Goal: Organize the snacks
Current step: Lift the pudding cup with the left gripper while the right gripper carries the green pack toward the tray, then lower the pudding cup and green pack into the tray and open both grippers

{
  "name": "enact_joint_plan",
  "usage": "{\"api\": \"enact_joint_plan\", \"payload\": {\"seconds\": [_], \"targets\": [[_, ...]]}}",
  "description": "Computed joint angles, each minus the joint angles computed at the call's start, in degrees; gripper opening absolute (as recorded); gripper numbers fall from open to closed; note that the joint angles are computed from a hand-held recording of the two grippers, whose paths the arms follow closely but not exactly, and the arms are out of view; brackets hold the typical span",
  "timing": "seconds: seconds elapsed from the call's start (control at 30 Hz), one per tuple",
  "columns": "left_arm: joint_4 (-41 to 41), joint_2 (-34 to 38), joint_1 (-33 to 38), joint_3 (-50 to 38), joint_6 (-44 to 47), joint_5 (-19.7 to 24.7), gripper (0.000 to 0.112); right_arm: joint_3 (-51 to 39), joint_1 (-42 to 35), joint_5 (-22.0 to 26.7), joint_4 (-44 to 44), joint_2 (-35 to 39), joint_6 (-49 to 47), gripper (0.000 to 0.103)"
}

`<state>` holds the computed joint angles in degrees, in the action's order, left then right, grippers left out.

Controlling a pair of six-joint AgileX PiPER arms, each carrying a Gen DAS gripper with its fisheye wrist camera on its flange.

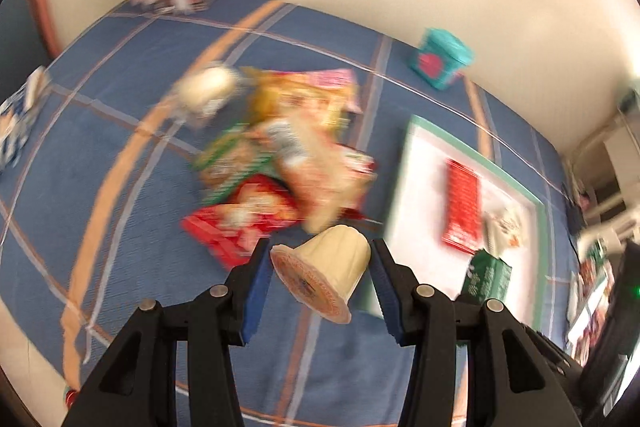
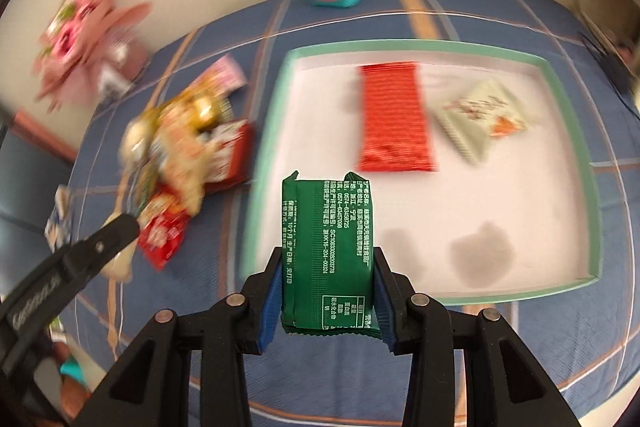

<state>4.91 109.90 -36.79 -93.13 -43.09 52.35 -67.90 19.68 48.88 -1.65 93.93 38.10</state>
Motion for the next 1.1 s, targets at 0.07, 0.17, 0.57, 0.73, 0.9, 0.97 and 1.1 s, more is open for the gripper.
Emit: {"api": "enact_joint_plan", "payload": {"seconds": [0.07,0.17,0.57,0.73,0.9,0.97,1.1], "targets": [[-0.61,2.73,-1.42,-4.01,1.44,1.36,0.050,0.26,-1.64,1.02,-2.22,-0.36,2.01,0.042],[-0.74,6.54,-3.44,-9.97,3.11,3.57,0.050,1.40,-4.67,1.69,-3.33,-1.34,3.19,0.042],[-3.28,22.55,-7.24,-34.46,7.93,12.23,0.050,4.07,-14.84,2.37,-5.68,-2.03,1.99,0.042],[-4.44,26.73,-7.66,-39.49,9.61,14.42,0.050,3.80,-16.30,2.19,-5.71,0.43,1.30,0.042],[-4.88,27.12,-7.23,-37.00,9.79,13.11,0.050,3.43,-16.67,1.74,-3.74,4.42,-0.86,0.042],[-4.82,27.32,-7.28,-36.26,9.87,12.61,0.050,3.10,-15.77,1.96,-5.48,5.13,-0.04,0.042],[-4.88,28.24,-7.66,-36.34,10.53,12.74,0.051,3.07,-15.83,1.80,-5.38,5.23,-0.43,0.042]]}}
